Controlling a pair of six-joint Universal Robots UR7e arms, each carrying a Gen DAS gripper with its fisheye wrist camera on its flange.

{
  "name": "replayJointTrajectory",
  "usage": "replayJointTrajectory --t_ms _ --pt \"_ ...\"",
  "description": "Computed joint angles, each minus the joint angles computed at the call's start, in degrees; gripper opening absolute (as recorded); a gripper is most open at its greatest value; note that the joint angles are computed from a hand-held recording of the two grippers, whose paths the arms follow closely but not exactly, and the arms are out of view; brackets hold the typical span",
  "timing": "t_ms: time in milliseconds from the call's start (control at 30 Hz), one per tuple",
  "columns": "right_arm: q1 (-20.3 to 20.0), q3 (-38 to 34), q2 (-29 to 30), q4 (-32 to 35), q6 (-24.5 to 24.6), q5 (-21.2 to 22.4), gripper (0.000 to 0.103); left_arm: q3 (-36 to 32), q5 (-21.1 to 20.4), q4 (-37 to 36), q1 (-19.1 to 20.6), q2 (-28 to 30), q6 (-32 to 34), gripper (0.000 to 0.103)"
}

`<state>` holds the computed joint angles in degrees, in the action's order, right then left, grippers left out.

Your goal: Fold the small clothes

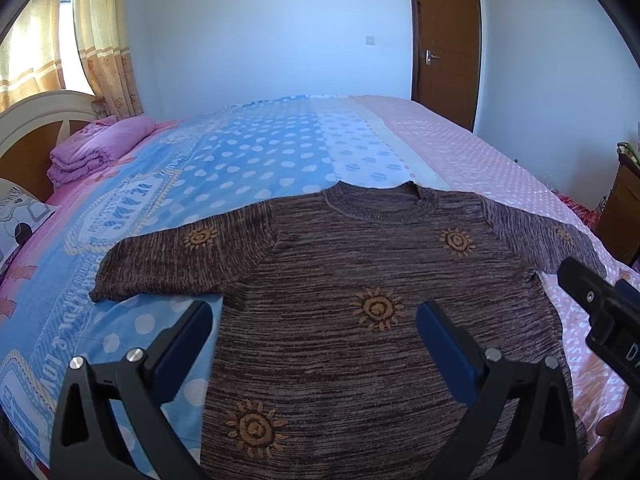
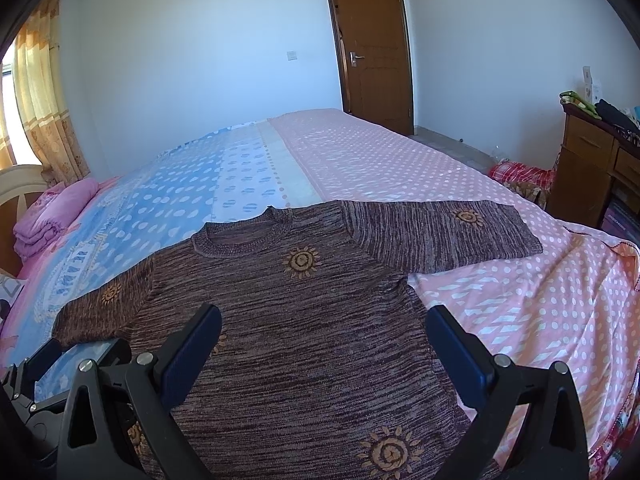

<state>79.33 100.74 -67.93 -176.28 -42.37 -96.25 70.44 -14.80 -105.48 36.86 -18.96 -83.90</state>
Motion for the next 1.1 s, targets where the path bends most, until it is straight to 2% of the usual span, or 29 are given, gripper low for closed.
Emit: replayJointTrajectory --t_ms 533,1100 --pt "0.78 -1.18 1.27 -0.57 -1.84 -3.21 0.102 3.66 3.04 -11.11 -0.89 -0.53 6.94 0.103" --pt "1.05 -1.36 1.46 -1.01 -1.88 -3.95 0.102 3.2 2.64 -9.03 -0.75 -0.48 5.67 0.103"
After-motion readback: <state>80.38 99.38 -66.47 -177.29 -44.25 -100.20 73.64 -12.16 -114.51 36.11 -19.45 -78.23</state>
